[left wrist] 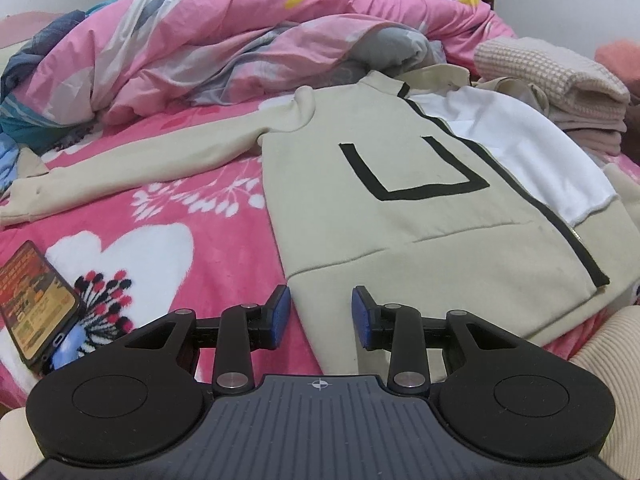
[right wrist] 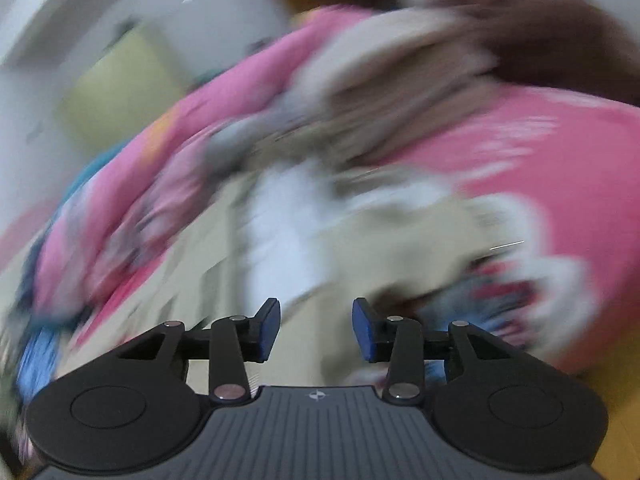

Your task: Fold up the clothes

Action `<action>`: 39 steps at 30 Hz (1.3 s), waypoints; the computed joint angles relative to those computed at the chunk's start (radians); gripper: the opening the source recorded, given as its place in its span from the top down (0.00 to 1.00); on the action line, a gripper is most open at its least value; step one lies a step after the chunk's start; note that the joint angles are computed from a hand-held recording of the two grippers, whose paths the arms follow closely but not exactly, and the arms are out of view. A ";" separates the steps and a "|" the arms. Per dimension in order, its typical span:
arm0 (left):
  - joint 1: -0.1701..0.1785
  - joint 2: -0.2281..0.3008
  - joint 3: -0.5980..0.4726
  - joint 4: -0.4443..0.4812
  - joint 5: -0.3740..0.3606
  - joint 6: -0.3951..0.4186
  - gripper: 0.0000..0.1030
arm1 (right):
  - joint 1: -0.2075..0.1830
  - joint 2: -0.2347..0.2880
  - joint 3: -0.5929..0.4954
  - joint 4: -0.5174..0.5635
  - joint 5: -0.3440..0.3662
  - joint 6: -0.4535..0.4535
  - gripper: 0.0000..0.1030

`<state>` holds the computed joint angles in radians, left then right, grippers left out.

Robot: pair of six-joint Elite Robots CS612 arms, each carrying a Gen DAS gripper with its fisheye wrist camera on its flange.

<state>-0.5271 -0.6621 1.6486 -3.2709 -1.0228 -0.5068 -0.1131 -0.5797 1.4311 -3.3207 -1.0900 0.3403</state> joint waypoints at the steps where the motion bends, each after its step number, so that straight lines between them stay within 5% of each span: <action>1: -0.002 0.000 -0.001 0.004 0.004 -0.004 0.68 | -0.007 0.008 -0.016 0.017 -0.031 0.037 0.58; 3: -0.005 0.001 -0.006 0.019 0.014 -0.013 0.68 | -0.019 0.028 -0.055 0.068 -0.077 0.104 0.53; 8: -0.011 0.004 -0.012 0.031 0.036 -0.005 0.68 | -0.035 0.091 -0.140 0.103 0.008 0.234 0.42; 12: -0.008 0.009 -0.017 0.027 0.029 0.009 0.68 | -0.029 0.115 -0.175 0.103 -0.013 0.277 0.42; 20: -0.011 0.013 -0.023 0.027 0.040 0.021 0.67 | -0.046 0.119 -0.154 0.051 -0.010 0.357 0.68; 25: -0.009 0.005 -0.014 0.021 0.034 0.017 0.67 | -0.072 0.141 -0.150 -0.030 0.095 0.417 0.70; 35: -0.024 -0.003 -0.001 -0.018 0.065 0.063 0.67 | -0.112 0.209 -0.179 -0.203 0.202 0.745 0.69; 39: -0.032 -0.002 -0.003 -0.001 0.071 0.049 0.67 | -0.111 0.214 -0.192 -0.184 0.219 0.731 0.68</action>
